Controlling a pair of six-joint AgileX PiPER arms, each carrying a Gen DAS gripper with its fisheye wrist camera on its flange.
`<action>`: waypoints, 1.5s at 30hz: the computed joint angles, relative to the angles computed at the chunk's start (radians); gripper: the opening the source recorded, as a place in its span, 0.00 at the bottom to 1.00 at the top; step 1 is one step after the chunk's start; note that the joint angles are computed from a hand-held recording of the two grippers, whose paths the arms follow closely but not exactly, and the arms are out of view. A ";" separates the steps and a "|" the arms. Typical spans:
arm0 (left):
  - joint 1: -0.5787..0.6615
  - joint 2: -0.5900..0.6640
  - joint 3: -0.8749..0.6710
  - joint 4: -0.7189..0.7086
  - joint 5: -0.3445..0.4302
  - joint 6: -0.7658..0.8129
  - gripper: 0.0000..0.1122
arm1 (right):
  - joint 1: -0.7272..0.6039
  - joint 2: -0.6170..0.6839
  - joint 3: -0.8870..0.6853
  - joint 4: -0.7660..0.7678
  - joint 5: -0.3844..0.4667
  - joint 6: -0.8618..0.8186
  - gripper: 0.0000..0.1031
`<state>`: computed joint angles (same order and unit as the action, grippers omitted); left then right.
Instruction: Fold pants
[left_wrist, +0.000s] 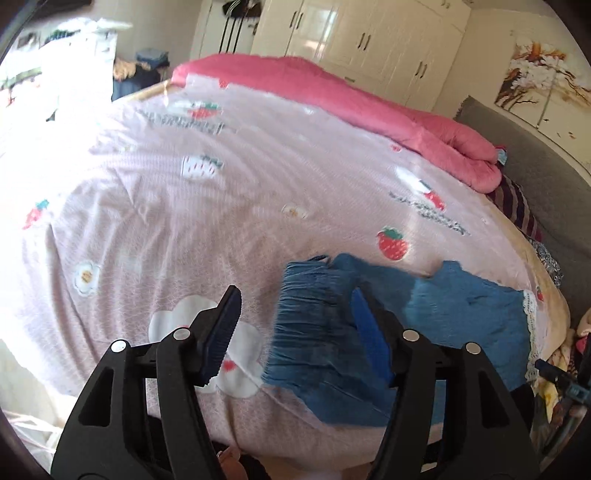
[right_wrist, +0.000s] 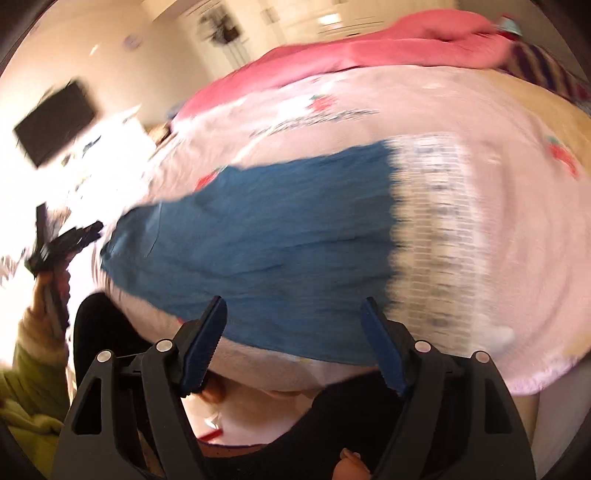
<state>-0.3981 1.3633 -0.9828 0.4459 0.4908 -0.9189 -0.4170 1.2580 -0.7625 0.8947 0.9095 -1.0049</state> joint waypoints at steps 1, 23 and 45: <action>-0.034 -0.008 -0.018 0.034 0.022 -0.021 0.55 | -0.026 -0.001 0.003 0.010 0.014 -0.013 0.71; -0.230 0.345 -0.218 -0.272 -0.025 0.343 0.57 | 0.131 0.044 -0.099 -0.085 -0.060 0.129 0.72; -0.258 0.412 -0.220 -0.234 -0.140 0.383 0.62 | 0.725 1.004 -1.439 -0.641 0.300 0.699 0.36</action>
